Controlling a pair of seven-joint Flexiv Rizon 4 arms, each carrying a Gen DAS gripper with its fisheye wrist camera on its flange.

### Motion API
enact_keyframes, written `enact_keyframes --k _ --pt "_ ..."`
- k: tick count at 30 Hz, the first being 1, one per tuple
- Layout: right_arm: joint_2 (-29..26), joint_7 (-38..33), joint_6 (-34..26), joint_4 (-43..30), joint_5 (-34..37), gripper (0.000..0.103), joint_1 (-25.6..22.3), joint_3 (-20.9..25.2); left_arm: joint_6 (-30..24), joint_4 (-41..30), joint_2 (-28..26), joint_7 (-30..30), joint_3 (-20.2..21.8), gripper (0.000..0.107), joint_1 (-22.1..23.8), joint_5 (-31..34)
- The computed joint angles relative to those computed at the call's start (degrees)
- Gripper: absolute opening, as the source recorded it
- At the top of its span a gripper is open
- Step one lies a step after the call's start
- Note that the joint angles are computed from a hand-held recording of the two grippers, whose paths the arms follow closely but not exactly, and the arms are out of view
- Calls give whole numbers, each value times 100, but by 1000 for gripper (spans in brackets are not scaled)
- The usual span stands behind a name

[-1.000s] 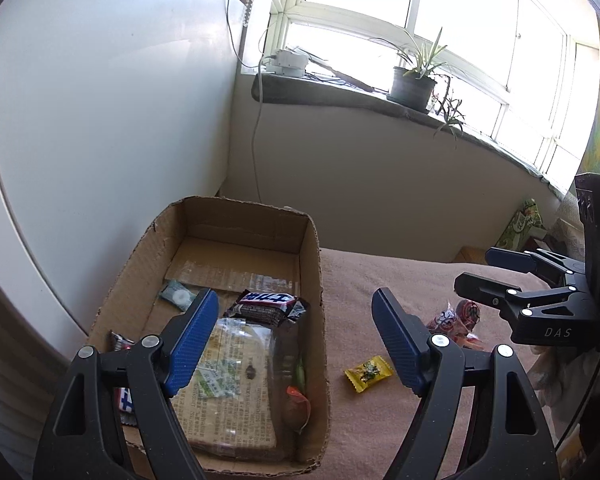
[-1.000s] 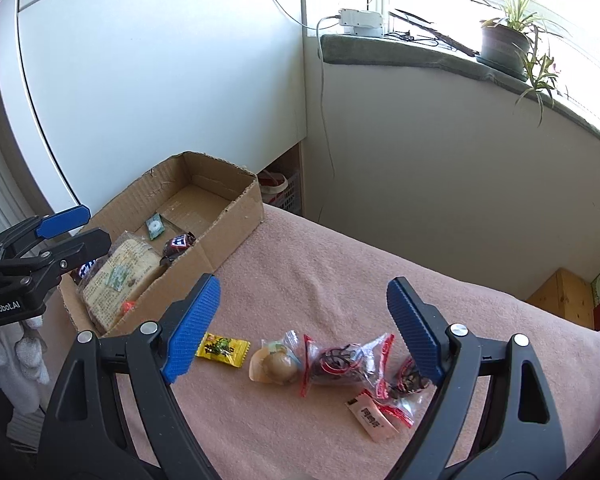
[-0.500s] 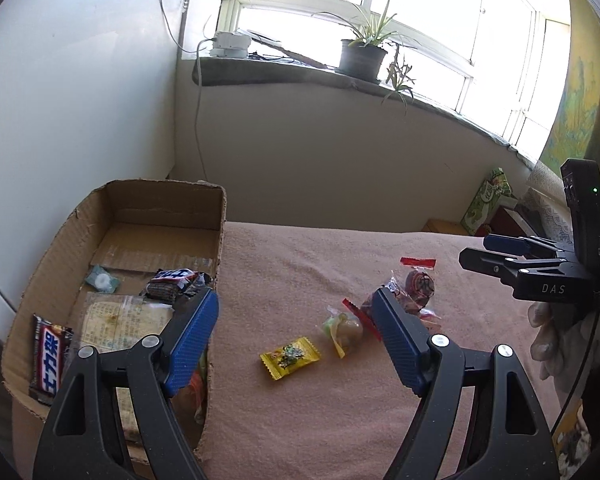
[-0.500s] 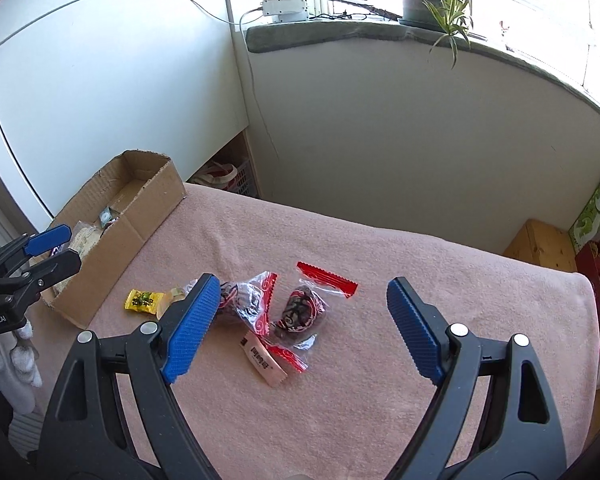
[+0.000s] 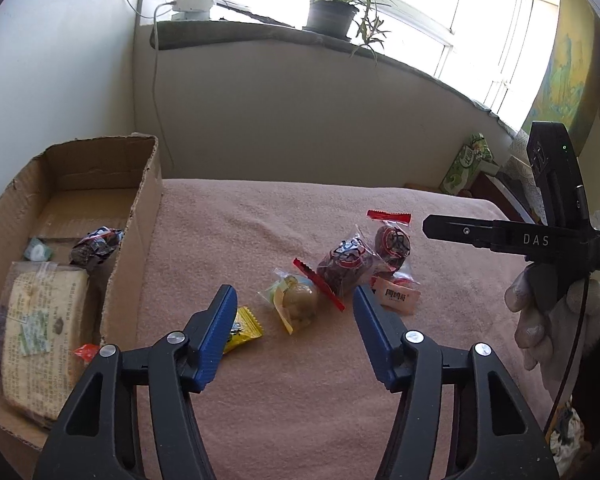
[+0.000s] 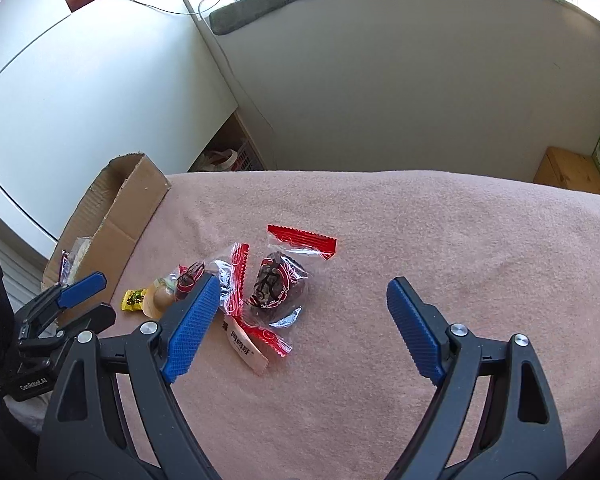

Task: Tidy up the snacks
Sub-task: 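Grasp the round brown snack with the left tool while the right tool grasps the red-edged candy bag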

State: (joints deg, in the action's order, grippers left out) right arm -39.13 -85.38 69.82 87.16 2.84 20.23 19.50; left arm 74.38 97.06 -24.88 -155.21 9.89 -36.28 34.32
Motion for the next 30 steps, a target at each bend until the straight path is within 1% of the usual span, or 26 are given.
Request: enact_keyframes --k 2,3,5,8,10,12,18,19,20,22,23,24,25,28,30 --pt "-81 -23 -50 -92 81 87 -51 85 10 -9 -67 161 -115 52 97 -127" --pt "-114 -1 -77 -133 94 84 -37 77 6 -26 -106 221 -142 51 120 -187" --pt "-183 24 -163 -230 124 80 -28 84 -11 -62 -177 327 -160 51 136 -290" --pt "-271 32 -244 -344 186 79 -17 105 -53 -134 -281 509 -167 50 149 -441" --pt "-325 45 -297 -422 234 75 -9 119 -102 -191 -348 607 -157 49 142 -526" --pt "-375 100 -372 -501 248 70 33 82 -104 -192 -393 684 -149 41 154 -611" --pt "-511 232 -517 -685 250 70 137 1 -57 -204 -529 973 -182 40 209 -932" --pt "-520 248 -525 -694 240 70 158 -15 -47 -202 -542 1016 -180 38 208 -978" --pt "-534 263 -542 -711 224 70 180 -30 -41 -201 -553 1060 -178 32 203 -1021" --pt "-556 306 -584 -734 165 70 239 -87 -18 -200 -570 1097 -145 31 172 -1080" --pt "-570 320 -610 -749 136 66 257 -107 7 -188 -570 1109 -128 31 157 -1100" --pt "-591 324 -648 -777 124 56 261 -105 36 -180 -573 1125 -114 30 147 -1119" --pt "-611 318 -703 -809 128 52 250 -86 64 -167 -573 1137 -97 30 135 -1136" --pt "-636 271 -715 -835 165 49 228 -51 129 -135 -575 1205 -71 29 123 -1203" --pt "-637 211 -712 -841 220 43 190 4 154 -131 -578 1222 -29 28 88 -1220"
